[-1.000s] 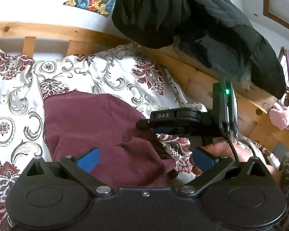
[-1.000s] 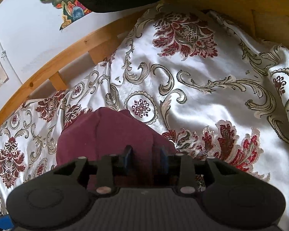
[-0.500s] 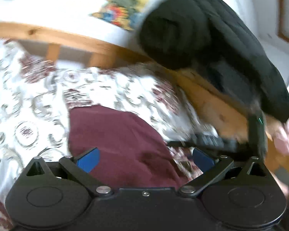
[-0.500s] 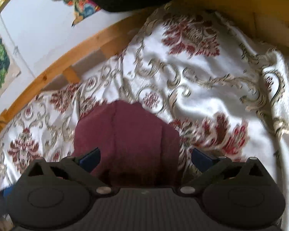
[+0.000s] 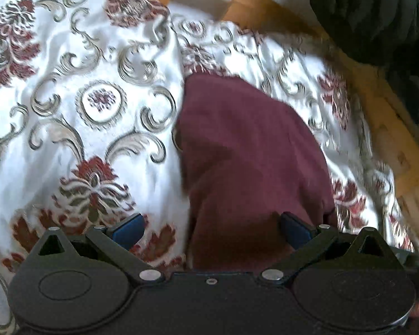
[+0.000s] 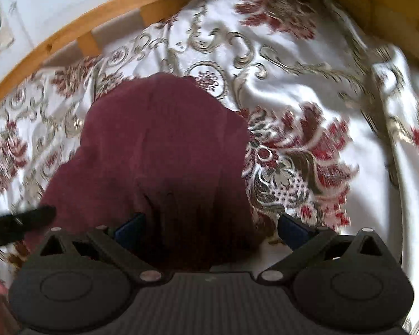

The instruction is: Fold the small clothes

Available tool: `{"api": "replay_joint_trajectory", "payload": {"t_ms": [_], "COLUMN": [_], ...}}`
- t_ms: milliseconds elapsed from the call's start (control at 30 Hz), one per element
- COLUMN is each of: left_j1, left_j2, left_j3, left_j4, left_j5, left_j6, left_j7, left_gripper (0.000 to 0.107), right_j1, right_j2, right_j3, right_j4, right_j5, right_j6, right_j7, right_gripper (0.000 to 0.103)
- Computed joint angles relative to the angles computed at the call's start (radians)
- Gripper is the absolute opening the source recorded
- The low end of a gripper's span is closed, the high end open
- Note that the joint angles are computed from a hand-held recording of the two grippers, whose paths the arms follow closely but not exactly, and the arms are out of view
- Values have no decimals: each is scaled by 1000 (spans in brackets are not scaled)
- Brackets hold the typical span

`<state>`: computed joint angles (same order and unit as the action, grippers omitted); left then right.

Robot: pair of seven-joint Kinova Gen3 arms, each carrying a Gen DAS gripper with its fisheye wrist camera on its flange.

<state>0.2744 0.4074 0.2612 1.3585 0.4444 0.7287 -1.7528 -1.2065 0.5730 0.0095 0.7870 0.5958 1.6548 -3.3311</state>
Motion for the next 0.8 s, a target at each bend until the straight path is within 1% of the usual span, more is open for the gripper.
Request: {"api": "replay_joint_trajectory", "payload": {"t_ms": [67, 100, 133, 200, 267, 300, 333, 367, 400, 433, 467, 500, 567, 600, 633, 667, 733, 800], "left_j1": [7, 11, 11, 11, 7, 4, 3, 3, 4, 6, 8, 8, 8, 9, 9, 9, 10, 9], "left_j2": [9, 13, 14, 28, 41, 47, 52, 51, 49, 47, 43, 42, 43, 44, 45, 45, 44, 44], "left_j3": [-6, -9, -10, -14, -15, -14, -14, -13, -13, -13, -13, -13, -12, -11, -11, -10, -10, -8], "left_j4": [-12, -19, -22, -37, -57, -64, -69, -67, -64, -60, -54, -53, -54, -56, -57, -56, -56, -55], "left_j5": [-12, -17, -20, -21, -12, -6, -5, -5, -7, -10, -13, -14, -15, -16, -16, -17, -19, -22], "left_j6": [13, 22, 32, 61, 92, 101, 105, 104, 99, 93, 86, 84, 84, 85, 86, 85, 84, 84], "left_j7": [8, 16, 22, 43, 70, 79, 83, 80, 77, 75, 72, 70, 68, 68, 67, 66, 60, 49], "left_gripper": [102, 102, 102, 102, 102, 102, 102, 102, 102, 102, 102, 102, 102, 102, 102, 102, 102, 102], "right_j1": [-2, -8, -21, -54, -58, -56, -43, -16, 2, 12, 22, 28, 33, 35, 32, 29, 20, 5], "right_j2": [-22, -31, -45, -82, -112, -125, -134, -138, -137, -129, -120, -110, -102, -105, -108, -113, -108, -92], "right_j3": [-34, -40, -27, 26, 44, 47, 31, -4, -28, -38, -46, -50, -51, -51, -51, -51, -52, -49], "right_j4": [40, 60, 92, 182, 264, 304, 330, 346, 350, 342, 329, 315, 308, 318, 327, 337, 323, 280], "right_j5": [66, 100, 118, 140, 166, 181, 197, 215, 225, 227, 224, 221, 216, 217, 220, 226, 234, 239], "right_j6": [-5, -11, -34, -111, -193, -233, -259, -270, -267, -258, -247, -232, -224, -234, -242, -249, -224, -168], "right_j7": [-59, -98, -138, -220, -301, -342, -374, -396, -401, -391, -366, -345, -331, -338, -351, -363, -359, -328], "right_gripper": [103, 103, 103, 103, 101, 99, 89, 77, 72, 65, 58, 54, 39, 37, 31, 21, 14, 11]}}
